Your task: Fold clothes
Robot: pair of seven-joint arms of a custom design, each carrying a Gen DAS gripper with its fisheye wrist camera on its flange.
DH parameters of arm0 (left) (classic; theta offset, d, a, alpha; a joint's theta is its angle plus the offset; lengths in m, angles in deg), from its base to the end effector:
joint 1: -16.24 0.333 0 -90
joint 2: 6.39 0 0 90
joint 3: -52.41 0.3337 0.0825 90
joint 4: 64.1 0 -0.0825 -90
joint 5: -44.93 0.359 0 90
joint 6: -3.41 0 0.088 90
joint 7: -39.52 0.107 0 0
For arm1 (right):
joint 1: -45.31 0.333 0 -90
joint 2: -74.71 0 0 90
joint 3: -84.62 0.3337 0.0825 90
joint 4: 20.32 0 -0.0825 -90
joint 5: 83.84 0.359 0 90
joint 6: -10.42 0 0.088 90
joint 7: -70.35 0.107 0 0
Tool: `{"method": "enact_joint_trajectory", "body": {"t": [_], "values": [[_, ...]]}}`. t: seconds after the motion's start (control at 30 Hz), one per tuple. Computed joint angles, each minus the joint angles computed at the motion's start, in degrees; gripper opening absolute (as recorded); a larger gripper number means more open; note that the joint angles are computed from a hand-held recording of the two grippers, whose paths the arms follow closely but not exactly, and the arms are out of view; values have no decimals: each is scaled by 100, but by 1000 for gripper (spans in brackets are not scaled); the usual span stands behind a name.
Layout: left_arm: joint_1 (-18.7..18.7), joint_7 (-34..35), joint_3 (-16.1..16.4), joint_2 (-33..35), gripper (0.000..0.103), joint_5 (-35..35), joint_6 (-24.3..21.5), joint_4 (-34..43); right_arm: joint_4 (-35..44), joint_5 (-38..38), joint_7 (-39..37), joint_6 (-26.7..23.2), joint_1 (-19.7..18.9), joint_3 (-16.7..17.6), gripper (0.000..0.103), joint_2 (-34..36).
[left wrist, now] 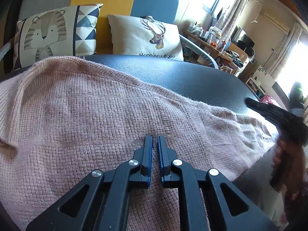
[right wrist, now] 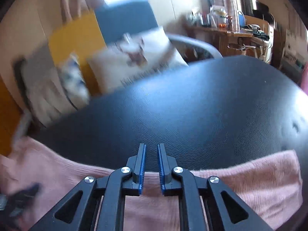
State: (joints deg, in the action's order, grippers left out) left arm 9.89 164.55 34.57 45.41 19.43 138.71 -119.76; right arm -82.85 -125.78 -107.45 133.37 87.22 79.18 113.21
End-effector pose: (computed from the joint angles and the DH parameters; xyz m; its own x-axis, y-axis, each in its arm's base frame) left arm 0.7733 -0.2309 0.4116 -0.6354 -0.7054 0.3141 -0.6954 0.3459 -0.6300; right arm 0.6157 0.4522 0.5023 -0.5028 -0.8295 -0.2433 -0.5111 0.5123 -0.6902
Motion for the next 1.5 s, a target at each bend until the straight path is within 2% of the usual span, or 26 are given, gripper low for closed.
{"method": "enact_joint_trajectory", "body": {"t": [0.07, 0.2, 0.23, 0.27, 0.33, 0.4, 0.5, 0.63, 0.77, 0.8, 0.83, 0.97, 1.1, 1.13, 1.23, 1.33, 1.5], "values": [[-2, 6, 3, -9, 9, 6, 17, -17, -80, -92, -214, 128, 70, 70, 11, -91], [6, 22, -9, -65, 9, -12, 77, -127, 48, 476, -1088, 406, -77, 441, 11, 98], [8, 25, -13, -70, 9, -19, 83, -141, 68, 753, -1303, 358, -12, 340, 11, 146], [11, 27, -15, -65, 9, -23, 76, -133, -113, 696, -1266, 381, -73, 438, 11, 70], [14, 25, -17, -45, 9, -27, 54, -101, -671, 648, -1055, 534, -23, 333, 11, -217], [15, 29, -15, -39, 9, -27, 43, -85, -942, 587, -951, 33, 114, 138, 11, -424], [24, 34, -20, -44, 9, -36, 29, -88, -1889, 287, -390, -97, -60, 219, 10, -1030], [19, 26, -12, -35, 9, -33, 12, -63, -2822, -19, 135, 464, -375, 403, 0, -1574], [11, 21, 0, -24, 9, -13, 6, -36, -2685, -191, 42, 393, -502, 602, 2, -1519], [9, 16, 1, -19, 9, -10, 1, -26, -2575, -277, 36, 289, -453, 614, 8, -1484], [6, 11, 3, -15, 9, -6, -2, -17, -2482, -373, 120, 67, -336, 623, 10, -1499], [-1, 13, 5, -38, 9, 3, 36, -60, -2493, -588, 638, -425, -85, 723, 10, -1641], [4, 13, -1, -50, 9, -3, 44, -83, -2827, -79, 379, -870, -223, 948, 10, -1839], [4, 11, -2, -49, 9, -4, 38, -79, -2986, -13, 464, -916, -262, 959, 7, -1944], [3, 0, -2, -33, 9, -3, 15, -47, -3540, 60, 941, -946, -412, 990, 7, -2334], [7, -14, -7, -3, 9, -7, -26, 7, -4253, -102, 1474, -497, -651, 1052, 2, -2790], [7, -24, -8, 26, 9, -10, -60, 59, -4129, -92, 1496, -765, -825, 1201, 2, -2748]]}}
